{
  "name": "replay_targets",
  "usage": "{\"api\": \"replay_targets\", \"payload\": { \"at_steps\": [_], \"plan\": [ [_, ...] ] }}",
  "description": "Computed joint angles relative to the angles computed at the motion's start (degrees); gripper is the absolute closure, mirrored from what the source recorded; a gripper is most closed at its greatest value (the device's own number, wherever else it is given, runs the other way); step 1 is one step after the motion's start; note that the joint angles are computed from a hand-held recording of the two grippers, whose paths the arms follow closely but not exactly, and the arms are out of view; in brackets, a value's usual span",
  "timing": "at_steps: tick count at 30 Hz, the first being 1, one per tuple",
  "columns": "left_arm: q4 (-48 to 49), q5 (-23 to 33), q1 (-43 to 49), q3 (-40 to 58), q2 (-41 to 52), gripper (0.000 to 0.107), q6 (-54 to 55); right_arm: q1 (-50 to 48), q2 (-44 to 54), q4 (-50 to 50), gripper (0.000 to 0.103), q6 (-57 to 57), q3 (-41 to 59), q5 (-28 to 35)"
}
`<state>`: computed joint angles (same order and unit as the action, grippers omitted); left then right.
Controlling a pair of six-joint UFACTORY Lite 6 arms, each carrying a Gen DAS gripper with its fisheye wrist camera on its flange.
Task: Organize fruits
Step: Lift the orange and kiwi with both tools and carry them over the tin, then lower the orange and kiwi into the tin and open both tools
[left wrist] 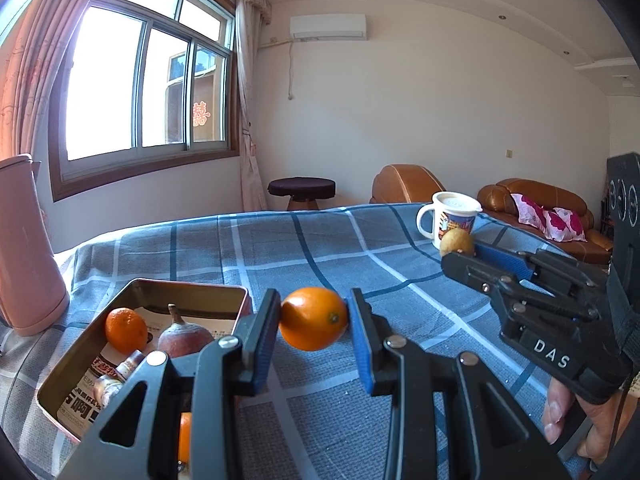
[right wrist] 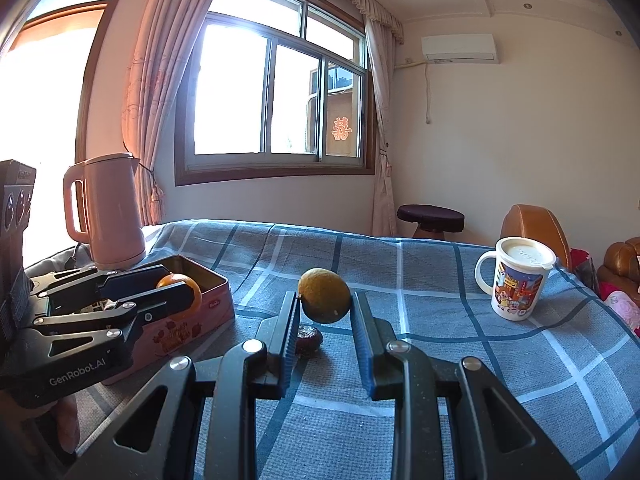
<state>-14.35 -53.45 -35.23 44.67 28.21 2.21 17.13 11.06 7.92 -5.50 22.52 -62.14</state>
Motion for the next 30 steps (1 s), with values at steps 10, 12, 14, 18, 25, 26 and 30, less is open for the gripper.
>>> {"api": "replay_targets", "payload": {
  "at_steps": [10,12,14,18,25,26,30],
  "plan": [
    [-0.04,-1.25,1.52,-3.74,-2.25,0.071,-0.48,4.71,2.43,2.27,0.075,0.33,3.23,2.34],
    [0.13,-1.37,2.06,-4.57,-2.78,0.071,-0.60,5.42,2.87,2.38,0.075,0.57,3.85,2.86],
    [0.23,-1.37,2.68,-5.22,-3.23,0.071,-0.55,6.10,3.37,2.38,0.075,0.78,4.54,3.31],
    [0.63,-1.51,3.98,-6.67,-4.10,0.071,-0.27,7.03,4.31,1.42,0.075,2.63,5.65,3.78],
    [2.99,-1.85,7.52,-9.69,-6.09,0.071,-0.90,11.00,6.46,2.95,0.075,2.52,8.68,5.16],
    [3.60,-1.72,8.23,-10.00,-6.31,0.071,-1.13,11.77,6.76,3.54,0.075,2.08,9.32,5.58],
    [5.20,-1.31,10.99,-11.07,-7.15,0.071,-1.79,14.43,8.94,5.31,0.075,0.81,12.46,6.92]
  ]
}}
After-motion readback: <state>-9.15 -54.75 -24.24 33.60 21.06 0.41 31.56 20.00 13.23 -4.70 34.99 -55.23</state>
